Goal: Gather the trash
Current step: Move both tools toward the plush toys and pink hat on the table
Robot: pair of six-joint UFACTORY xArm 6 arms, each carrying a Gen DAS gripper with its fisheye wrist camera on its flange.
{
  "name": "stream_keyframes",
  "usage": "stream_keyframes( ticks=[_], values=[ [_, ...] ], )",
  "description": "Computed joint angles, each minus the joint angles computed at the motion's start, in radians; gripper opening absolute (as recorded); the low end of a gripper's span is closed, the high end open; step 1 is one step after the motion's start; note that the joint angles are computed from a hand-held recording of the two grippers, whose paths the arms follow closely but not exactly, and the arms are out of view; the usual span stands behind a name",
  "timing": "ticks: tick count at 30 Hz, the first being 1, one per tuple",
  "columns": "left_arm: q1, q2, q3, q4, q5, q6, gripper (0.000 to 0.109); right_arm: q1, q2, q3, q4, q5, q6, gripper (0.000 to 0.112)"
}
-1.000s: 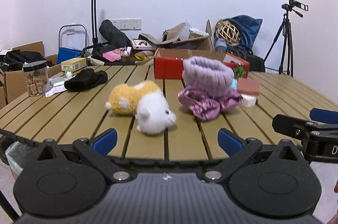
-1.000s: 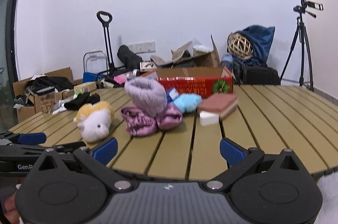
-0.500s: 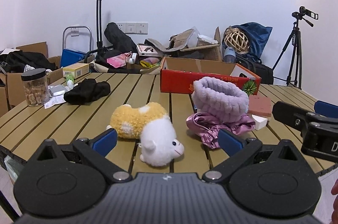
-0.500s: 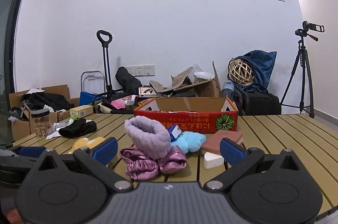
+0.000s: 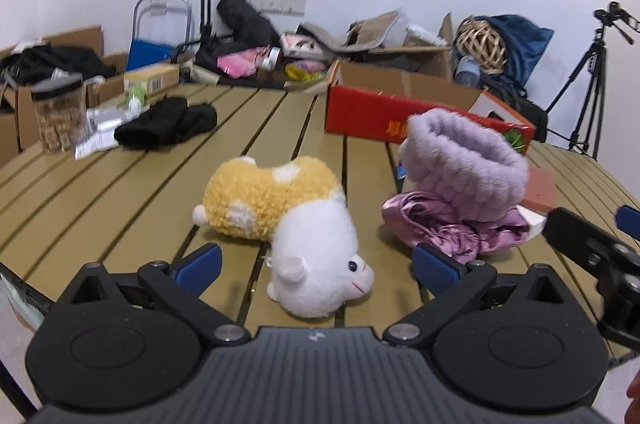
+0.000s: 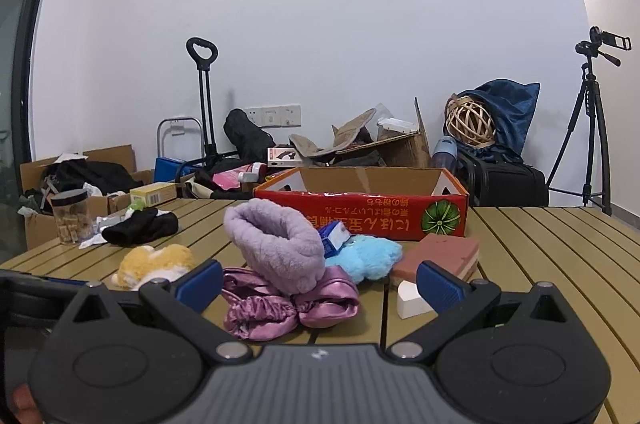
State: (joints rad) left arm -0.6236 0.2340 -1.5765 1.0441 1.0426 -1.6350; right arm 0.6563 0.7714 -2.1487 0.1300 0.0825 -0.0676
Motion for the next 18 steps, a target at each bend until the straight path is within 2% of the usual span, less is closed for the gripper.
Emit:
stream_keyframes(
  ticks=[4, 7, 11, 14, 18],
  values=[
    [0.033, 0.035, -0.038, -0.074, -0.003, 0.004, 0.103, -0.010, 0.053, -0.084, -0.038, 0.034, 0.032, 0.103],
    [0.044, 0.069, -0.082, -0.097, 0.027, 0.006, 0.103, -0.017, 0.096, -0.155, -0.018, 0.065, 0.011, 0.103],
    [0.037, 0.121, -0.154, -0.064, 0.080, 0.029, 0.103, -0.024, 0.177, -0.286, 0.016, 0.111, -0.032, 0.103],
    [0.032, 0.151, -0.190, -0.045, 0.105, 0.039, 0.102, -0.030, 0.237, -0.381, 0.008, 0.147, -0.011, 0.103],
    [0.042, 0.175, -0.212, -0.069, 0.099, 0.056, 0.087, -0.031, 0.272, -0.435, 0.038, 0.190, -0.006, 0.103]
  ],
)
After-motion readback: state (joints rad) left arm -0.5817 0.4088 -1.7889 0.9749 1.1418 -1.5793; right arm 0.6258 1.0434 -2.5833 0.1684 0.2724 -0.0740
